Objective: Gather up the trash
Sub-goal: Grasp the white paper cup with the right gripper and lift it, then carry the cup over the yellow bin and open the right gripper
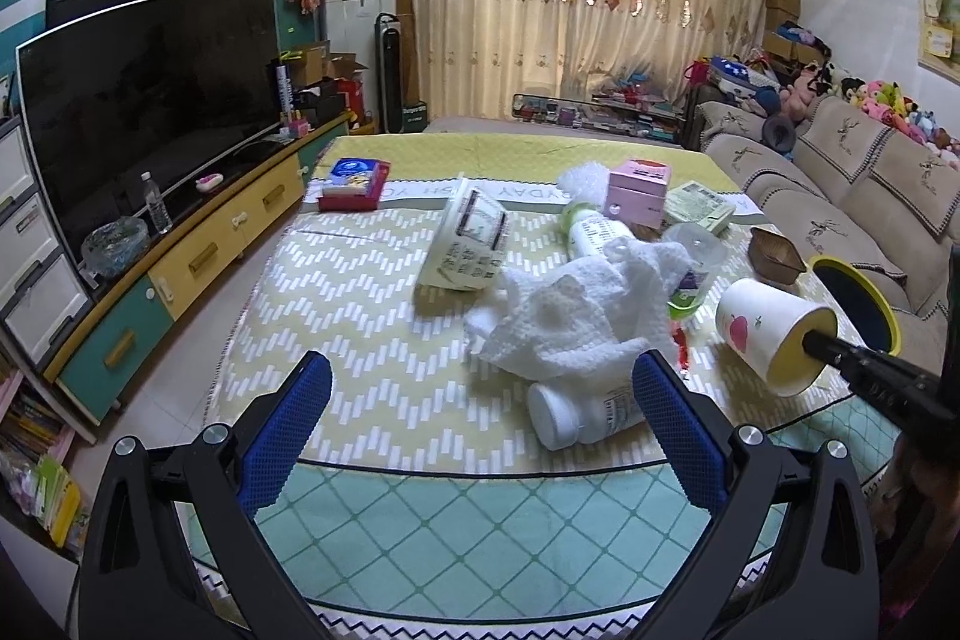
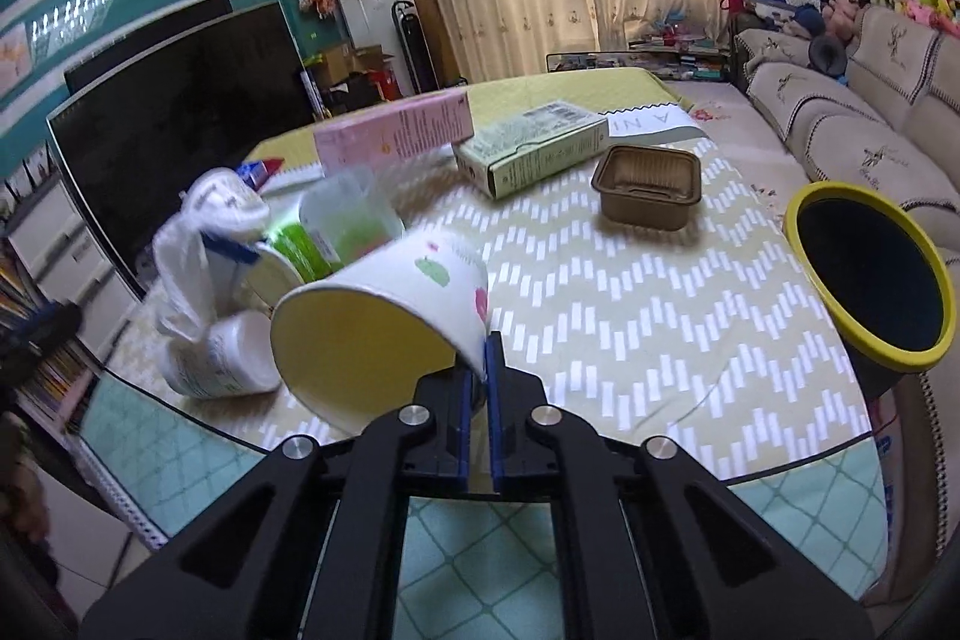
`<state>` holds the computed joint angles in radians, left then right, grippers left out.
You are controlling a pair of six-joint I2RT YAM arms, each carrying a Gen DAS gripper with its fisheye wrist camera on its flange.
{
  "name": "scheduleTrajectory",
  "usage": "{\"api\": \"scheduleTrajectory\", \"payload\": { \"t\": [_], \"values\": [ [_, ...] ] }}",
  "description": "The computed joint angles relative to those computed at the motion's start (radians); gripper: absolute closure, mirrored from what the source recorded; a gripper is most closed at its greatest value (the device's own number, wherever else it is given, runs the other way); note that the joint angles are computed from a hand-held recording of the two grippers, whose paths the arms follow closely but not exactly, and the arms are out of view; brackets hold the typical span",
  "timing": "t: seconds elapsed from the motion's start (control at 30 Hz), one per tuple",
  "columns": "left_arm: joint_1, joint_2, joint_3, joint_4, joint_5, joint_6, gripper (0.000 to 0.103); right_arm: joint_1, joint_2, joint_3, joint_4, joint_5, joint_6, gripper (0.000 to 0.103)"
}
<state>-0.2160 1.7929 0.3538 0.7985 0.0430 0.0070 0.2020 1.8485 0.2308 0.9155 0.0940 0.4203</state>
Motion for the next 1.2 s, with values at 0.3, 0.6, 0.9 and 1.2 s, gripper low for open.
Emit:
{"api": "scheduleTrajectory", "payload": {
  "t": [0.3, 0.6, 0.9, 1.2],
  "values": [
    [-0.086, 0.029, 0.007, 0.087, 0.011, 0.022, 0.004, -0.378, -0.241, -0.104, -0.053, -0.171, -0.086, 0.099],
    [-0.169, 0.105, 0.151, -0.014, -0.015, 0.010, 0.004, -0.822, 0.075, 0.225, -0.219, -0.200, -0.215, 0.098],
    [-0.168, 0.172, 0.261, -0.102, -0.018, 0.005, 0.004, -0.904, 0.337, 0.548, -0.408, -0.169, -0.223, 0.092],
    [-0.161, 0.219, 0.345, -0.175, 0.040, 0.036, 0.004, -0.934, 0.365, 0.584, -0.417, -0.198, -0.234, 0.069]
  ]
}}
